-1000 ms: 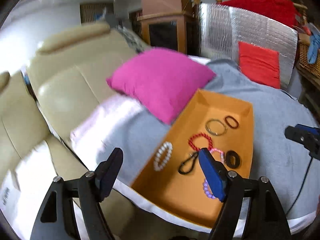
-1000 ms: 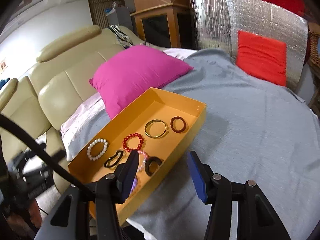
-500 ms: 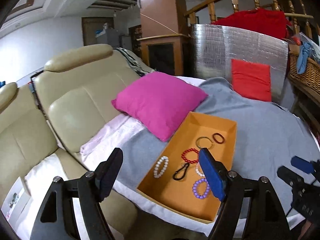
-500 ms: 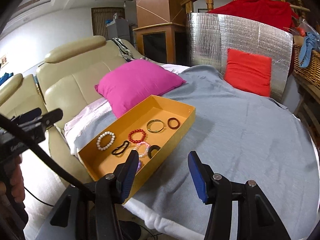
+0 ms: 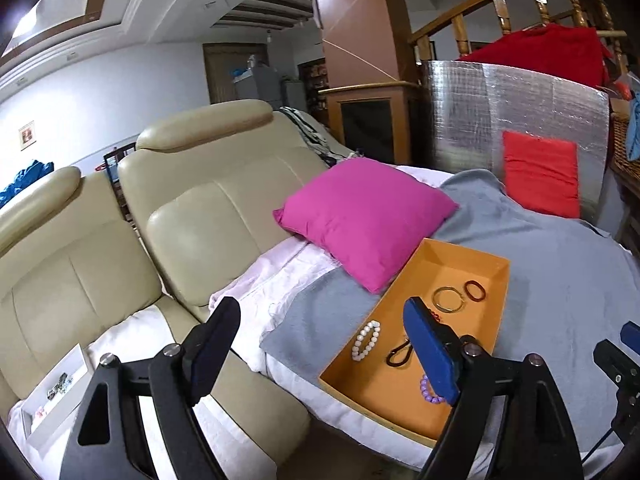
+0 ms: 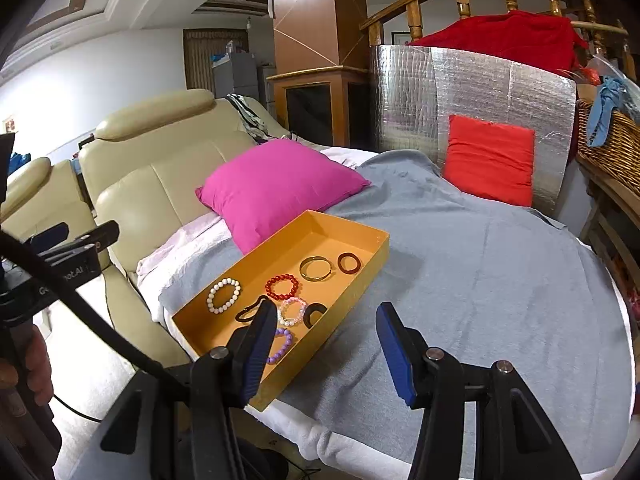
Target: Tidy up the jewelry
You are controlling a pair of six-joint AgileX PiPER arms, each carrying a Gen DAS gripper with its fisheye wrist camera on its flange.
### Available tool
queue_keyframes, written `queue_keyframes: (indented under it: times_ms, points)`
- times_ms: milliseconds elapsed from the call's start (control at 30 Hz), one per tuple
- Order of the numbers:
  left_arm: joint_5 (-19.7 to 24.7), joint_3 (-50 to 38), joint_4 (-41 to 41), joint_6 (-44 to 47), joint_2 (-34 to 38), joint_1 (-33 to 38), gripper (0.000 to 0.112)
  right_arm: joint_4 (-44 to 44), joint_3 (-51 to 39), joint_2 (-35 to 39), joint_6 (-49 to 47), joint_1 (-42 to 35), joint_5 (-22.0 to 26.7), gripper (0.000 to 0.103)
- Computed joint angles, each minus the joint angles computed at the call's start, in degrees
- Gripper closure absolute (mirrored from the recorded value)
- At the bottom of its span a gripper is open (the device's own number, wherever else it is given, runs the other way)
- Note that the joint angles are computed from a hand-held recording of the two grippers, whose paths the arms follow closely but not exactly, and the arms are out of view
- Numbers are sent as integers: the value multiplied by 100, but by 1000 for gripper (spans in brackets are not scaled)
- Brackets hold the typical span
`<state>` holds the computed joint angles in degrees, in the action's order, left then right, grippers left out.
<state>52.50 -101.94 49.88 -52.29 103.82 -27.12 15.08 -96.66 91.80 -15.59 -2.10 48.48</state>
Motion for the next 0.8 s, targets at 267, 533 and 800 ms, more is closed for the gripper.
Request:
queue_keyframes:
  times_ms: [267, 533, 800]
  points:
    - [56, 186, 287, -275, -53, -75, 28, -193, -242, 116, 211, 75, 226, 47]
    - [17, 246, 364, -313, -63, -81, 28, -421, -575, 304, 498, 191, 507, 47]
    - [-83, 320, 255, -261, -106, -82, 28, -519, -580, 299, 536, 306, 482, 47]
